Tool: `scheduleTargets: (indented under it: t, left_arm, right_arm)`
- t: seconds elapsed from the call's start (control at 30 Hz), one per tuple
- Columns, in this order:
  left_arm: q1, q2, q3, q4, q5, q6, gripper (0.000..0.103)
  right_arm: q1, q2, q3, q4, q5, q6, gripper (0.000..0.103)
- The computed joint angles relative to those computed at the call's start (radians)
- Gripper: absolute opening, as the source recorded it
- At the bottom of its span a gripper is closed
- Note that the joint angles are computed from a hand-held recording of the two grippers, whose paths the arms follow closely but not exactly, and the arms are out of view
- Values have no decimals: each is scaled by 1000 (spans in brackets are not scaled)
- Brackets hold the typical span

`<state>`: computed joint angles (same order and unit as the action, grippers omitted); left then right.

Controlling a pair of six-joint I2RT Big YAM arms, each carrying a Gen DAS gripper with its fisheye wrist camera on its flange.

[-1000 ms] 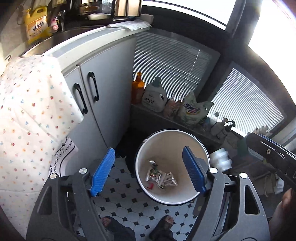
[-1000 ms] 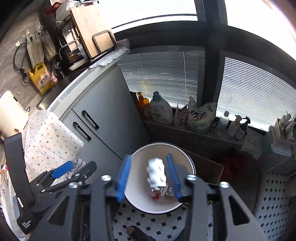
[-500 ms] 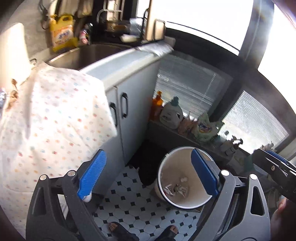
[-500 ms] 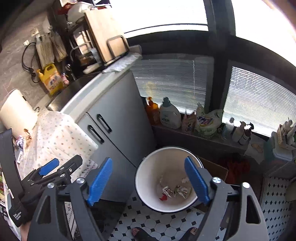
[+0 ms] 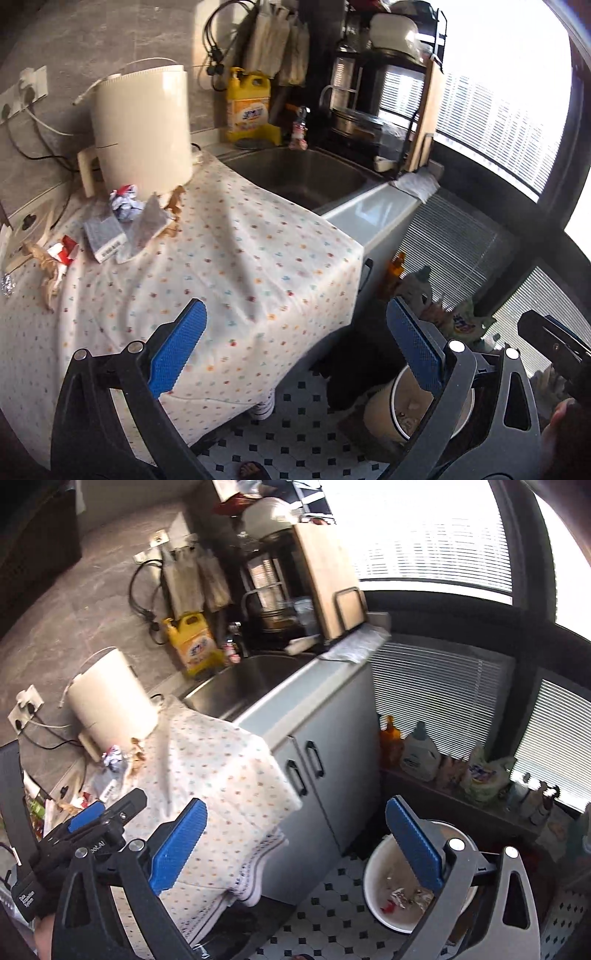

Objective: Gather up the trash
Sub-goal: 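Move both tools back toward the counter, then grasp the crumpled brown paper with the left gripper while the right grasps a white tissue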

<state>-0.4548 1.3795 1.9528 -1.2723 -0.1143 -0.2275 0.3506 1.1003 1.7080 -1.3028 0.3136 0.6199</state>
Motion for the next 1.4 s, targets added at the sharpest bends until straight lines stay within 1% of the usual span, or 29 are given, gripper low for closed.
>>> scheduleTargets:
  t: [0.07, 0.23, 0.37, 0.53, 0.77, 0.97, 1.07, 1.2, 1.27, 1.4]
  left_arm:
    - [40, -9, 9, -10, 0, -6, 97]
    - [130, -42, 17, -19, -26, -9, 97]
    - [203, -73, 12, -25, -47, 5, 97]
    - [309, -99, 2, -23, -28, 23, 97]
    - [443, -121, -22, 15, 24, 44, 97]
    - [547, -136, -68, 75, 87, 49, 97]
    - [600, -141, -99, 112, 138, 45, 97]
    - [650, -137, -140, 163, 191, 46, 97]
    - [670, -124, -149, 178, 216, 46, 97]
    - [687, -80, -143, 196, 217, 48, 97]
  right_arm:
    - [35, 32, 35, 12, 9, -5, 95]
    - [99, 117, 125, 35, -16, -22, 95]
    - [158, 186, 197, 58, -16, -50, 95]
    - [222, 273, 281, 76, -26, -62, 95]
    - [290, 388, 400, 72, -39, -93, 95]
    - [335, 502, 540, 17, -37, -120, 95]
    - [349, 560, 618, -22, -19, -132, 95]
    - [357, 635, 717, -70, 1, -145, 95]
    - [353, 670, 763, -93, 2, -143, 92]
    - [350, 738, 859, -141, 9, -137, 87]
